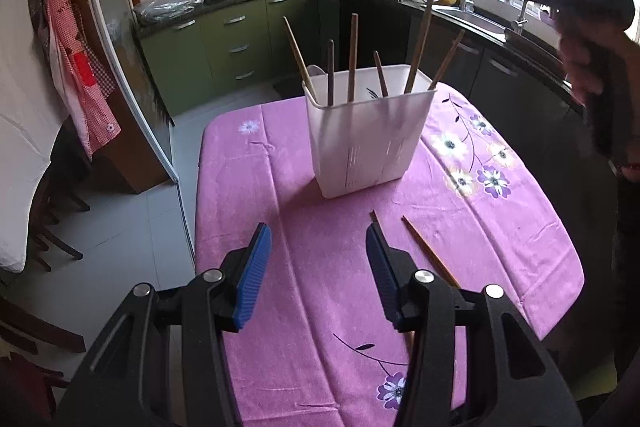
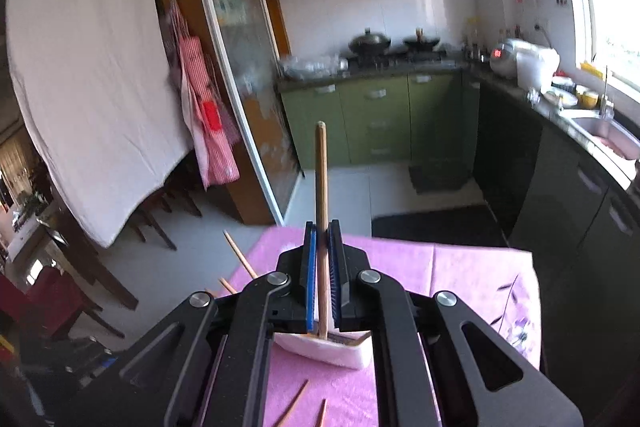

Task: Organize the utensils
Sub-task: 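Lower the chopsticks into the holder and open both tools, then grasp a chopstick with the left tool while the right tool grasps another chopstick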

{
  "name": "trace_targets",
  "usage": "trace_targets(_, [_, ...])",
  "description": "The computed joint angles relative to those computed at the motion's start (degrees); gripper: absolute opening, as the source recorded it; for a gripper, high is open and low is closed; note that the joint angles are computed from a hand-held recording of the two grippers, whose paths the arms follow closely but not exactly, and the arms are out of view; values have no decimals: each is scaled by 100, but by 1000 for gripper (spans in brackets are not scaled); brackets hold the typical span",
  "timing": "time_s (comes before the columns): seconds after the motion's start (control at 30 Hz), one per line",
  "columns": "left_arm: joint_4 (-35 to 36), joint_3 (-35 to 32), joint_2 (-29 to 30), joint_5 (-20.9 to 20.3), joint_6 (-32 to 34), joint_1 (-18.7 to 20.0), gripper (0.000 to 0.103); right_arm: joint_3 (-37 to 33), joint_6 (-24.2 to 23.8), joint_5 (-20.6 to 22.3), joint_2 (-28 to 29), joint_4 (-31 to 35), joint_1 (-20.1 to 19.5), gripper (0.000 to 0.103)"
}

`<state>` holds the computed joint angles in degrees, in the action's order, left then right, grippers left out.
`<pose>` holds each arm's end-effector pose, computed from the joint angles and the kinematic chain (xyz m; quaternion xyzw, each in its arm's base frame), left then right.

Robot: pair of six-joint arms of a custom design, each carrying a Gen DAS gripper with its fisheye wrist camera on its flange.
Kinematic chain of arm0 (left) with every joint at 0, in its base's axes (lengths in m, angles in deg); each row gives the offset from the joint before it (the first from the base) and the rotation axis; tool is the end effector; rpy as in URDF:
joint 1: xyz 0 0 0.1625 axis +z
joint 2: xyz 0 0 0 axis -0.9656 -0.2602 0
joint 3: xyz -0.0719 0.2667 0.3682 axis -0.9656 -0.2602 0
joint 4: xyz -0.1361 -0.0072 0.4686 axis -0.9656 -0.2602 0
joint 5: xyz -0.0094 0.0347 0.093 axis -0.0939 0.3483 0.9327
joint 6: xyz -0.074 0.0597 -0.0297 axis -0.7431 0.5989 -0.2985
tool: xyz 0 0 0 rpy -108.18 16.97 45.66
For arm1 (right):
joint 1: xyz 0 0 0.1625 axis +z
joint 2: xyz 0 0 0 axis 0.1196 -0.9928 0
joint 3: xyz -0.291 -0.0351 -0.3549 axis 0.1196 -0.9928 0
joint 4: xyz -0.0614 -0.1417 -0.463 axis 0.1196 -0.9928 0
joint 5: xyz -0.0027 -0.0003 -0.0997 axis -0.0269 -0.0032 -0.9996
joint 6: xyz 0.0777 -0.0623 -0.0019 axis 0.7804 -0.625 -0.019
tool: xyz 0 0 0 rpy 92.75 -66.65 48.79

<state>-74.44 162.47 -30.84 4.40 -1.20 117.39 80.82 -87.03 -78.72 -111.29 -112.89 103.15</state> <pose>-0.2318 -0.4772 0.2316 0.3805 0.8591 -0.2101 0.2703 0.2973 -0.5854 0.2386 0.1618 -0.8452 0.4436 0.2503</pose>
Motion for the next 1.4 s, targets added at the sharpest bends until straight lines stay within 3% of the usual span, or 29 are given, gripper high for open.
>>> trace_targets(0.17, [56,-14,94,-54,8,-40,48,-171,-17,-117,241,302,-116,8])
trace_targets(0.3, [158,-18,174,-109,-3,-88,49,-36,-114,44,129,145,-79,11])
trace_targets(0.4, [181,-13,264,-148,-31,-102,50,398,-167,295,-230,-94,54,11])
trace_targets(0.47, [247,-21,358,-210,-88,-85,52,860,-241,354,-519,-381,182,18])
trace_targets(0.6, [523,-113,719,-328,-262,-12,53,1636,-291,143,-806,-723,268,23])
trace_targets(0.83, [921,-394,1450,-306,-583,157,52,2628,-23,-302,-692,-1189,-199,27])
trace_targets(0.97, [1207,-645,1815,-334,-824,302,52,2950,309,11,-717,-1039,-764,31])
trace_targets(1.13, [1415,-946,2208,-200,-1149,467,49,3089,387,324,-747,-975,-1115,31])
trace_targets(1.23, [1528,-1077,2335,-300,-1277,549,43,3098,423,406,-785,-938,-1154,32])
trace_targets(1.4, [1539,-1123,2424,-362,-1331,551,25,3090,497,508,-823,-856,-1207,32])
